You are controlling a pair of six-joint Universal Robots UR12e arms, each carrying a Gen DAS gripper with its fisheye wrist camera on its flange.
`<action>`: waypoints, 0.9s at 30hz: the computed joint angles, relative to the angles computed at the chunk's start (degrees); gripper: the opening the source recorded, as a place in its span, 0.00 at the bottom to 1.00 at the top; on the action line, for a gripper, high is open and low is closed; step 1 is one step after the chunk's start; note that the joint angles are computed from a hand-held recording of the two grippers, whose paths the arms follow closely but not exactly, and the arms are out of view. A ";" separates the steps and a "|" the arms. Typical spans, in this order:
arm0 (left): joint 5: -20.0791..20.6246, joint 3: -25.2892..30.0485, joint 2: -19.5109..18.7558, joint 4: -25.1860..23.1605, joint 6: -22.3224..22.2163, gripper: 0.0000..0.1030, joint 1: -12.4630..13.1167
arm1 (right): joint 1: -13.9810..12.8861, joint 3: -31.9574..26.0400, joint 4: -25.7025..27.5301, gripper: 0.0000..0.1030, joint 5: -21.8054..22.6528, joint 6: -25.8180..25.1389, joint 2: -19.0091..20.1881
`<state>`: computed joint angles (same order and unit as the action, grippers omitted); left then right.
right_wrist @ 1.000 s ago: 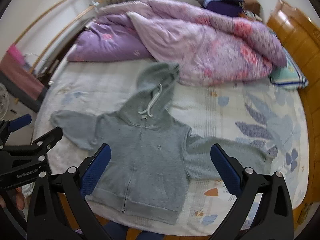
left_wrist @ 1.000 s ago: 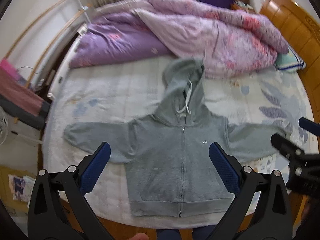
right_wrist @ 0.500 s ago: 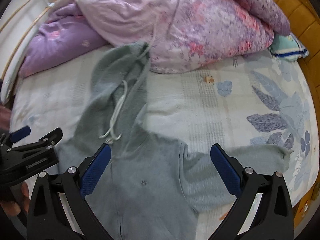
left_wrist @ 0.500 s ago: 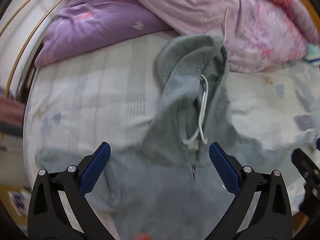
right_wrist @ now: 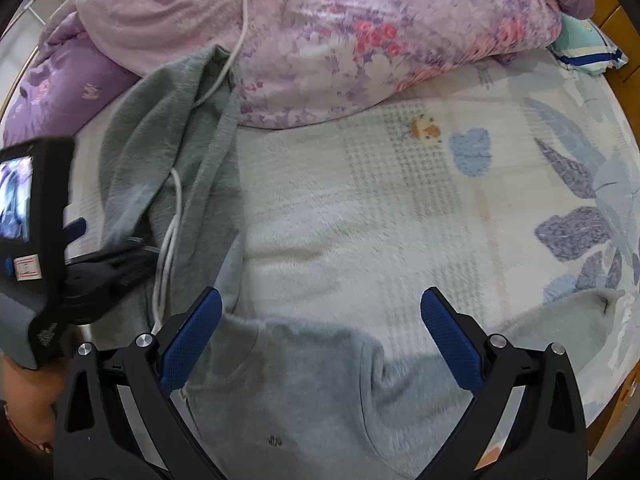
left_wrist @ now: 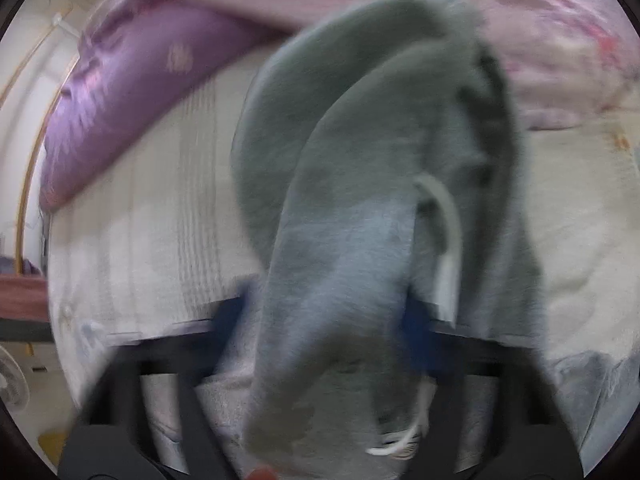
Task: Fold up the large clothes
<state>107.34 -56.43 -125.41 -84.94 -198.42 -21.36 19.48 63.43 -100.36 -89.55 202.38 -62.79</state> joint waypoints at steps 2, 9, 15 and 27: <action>-4.36 -3.75 2.50 2.38 -3.34 0.23 2.19 | -0.29 -0.71 -0.79 0.93 1.48 0.16 1.01; -9.04 -15.10 11.17 11.40 -11.94 0.23 7.15 | -0.25 -5.72 -3.06 0.93 8.74 -0.21 6.05; -13.19 -19.67 13.85 12.62 -15.64 0.24 9.89 | 0.16 -11.62 0.28 0.70 12.73 -2.14 11.40; -22.86 -30.97 20.52 28.13 -20.04 0.08 14.17 | -3.35 -0.01 -14.16 0.06 19.92 -1.86 3.58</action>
<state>84.48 -87.40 -104.89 -56.81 -218.45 -7.19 16.13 63.43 -114.52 -69.63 200.52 -59.22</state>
